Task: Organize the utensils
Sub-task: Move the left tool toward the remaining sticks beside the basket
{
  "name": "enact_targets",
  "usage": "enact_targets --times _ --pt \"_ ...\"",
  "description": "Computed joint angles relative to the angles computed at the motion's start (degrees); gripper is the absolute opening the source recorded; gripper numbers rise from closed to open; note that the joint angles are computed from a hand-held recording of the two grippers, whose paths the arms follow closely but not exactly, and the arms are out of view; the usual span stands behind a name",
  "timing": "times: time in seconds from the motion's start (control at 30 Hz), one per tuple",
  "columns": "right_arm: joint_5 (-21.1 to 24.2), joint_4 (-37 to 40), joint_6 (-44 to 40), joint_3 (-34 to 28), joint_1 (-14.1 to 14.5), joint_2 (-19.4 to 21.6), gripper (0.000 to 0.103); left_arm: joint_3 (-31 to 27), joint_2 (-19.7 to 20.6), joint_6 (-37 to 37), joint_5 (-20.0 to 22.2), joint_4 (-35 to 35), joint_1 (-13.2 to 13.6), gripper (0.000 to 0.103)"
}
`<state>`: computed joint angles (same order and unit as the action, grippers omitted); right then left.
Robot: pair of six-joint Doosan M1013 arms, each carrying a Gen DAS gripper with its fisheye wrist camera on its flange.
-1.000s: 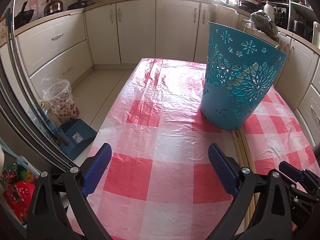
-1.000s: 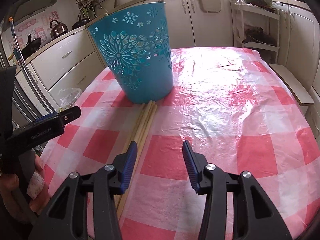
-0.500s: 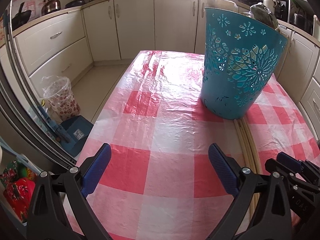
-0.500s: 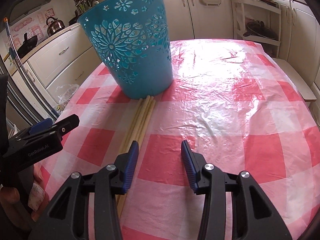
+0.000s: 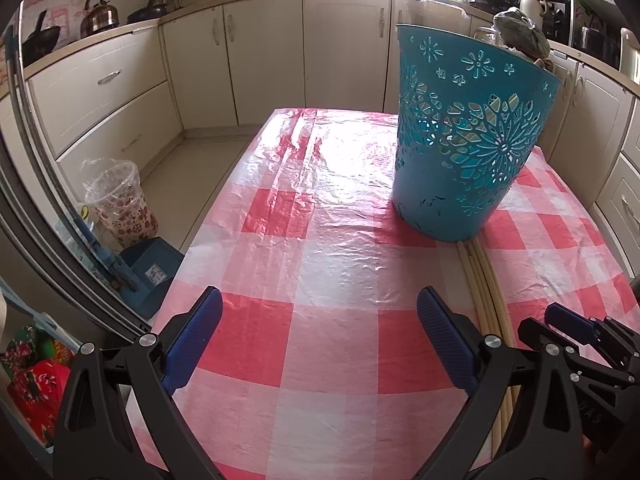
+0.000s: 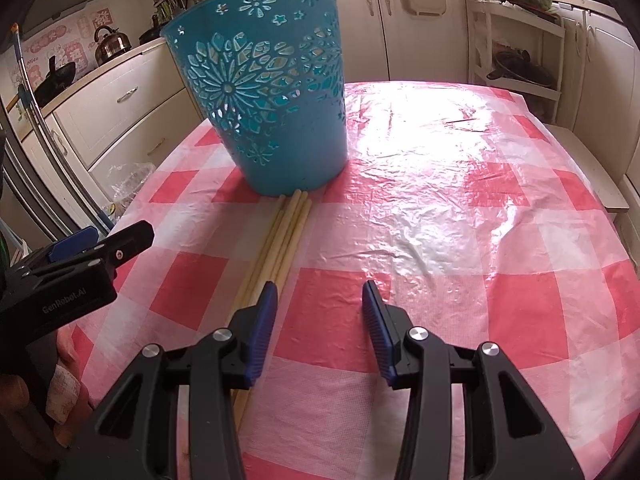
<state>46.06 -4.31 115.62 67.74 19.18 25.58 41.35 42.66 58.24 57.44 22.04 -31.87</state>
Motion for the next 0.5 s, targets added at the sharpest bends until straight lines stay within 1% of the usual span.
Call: enact_targets --times 0.07,0.13,0.27,0.4,0.5 --pt "0.5 -1.0 0.3 -0.3 0.2 0.1 0.044 0.1 -0.1 -0.1 0.0 -0.2 0.1 0.094" --pt "1.7 -3.8 1.0 -0.8 0.7 0.4 0.041 0.0 0.0 -0.1 0.1 -0.4 0.1 0.094" --pt "3.8 -7.9 2.3 -1.3 1.2 0.7 0.04 0.0 0.1 0.1 0.6 -1.2 0.4 0.094" --pt "2.0 -3.6 3.4 -0.6 0.0 0.2 0.04 0.4 0.1 0.2 0.8 -1.9 0.6 0.094" --pt "1.7 -0.9 2.9 -1.1 -0.6 0.5 0.04 0.4 0.2 0.3 1.2 -2.3 0.7 0.094"
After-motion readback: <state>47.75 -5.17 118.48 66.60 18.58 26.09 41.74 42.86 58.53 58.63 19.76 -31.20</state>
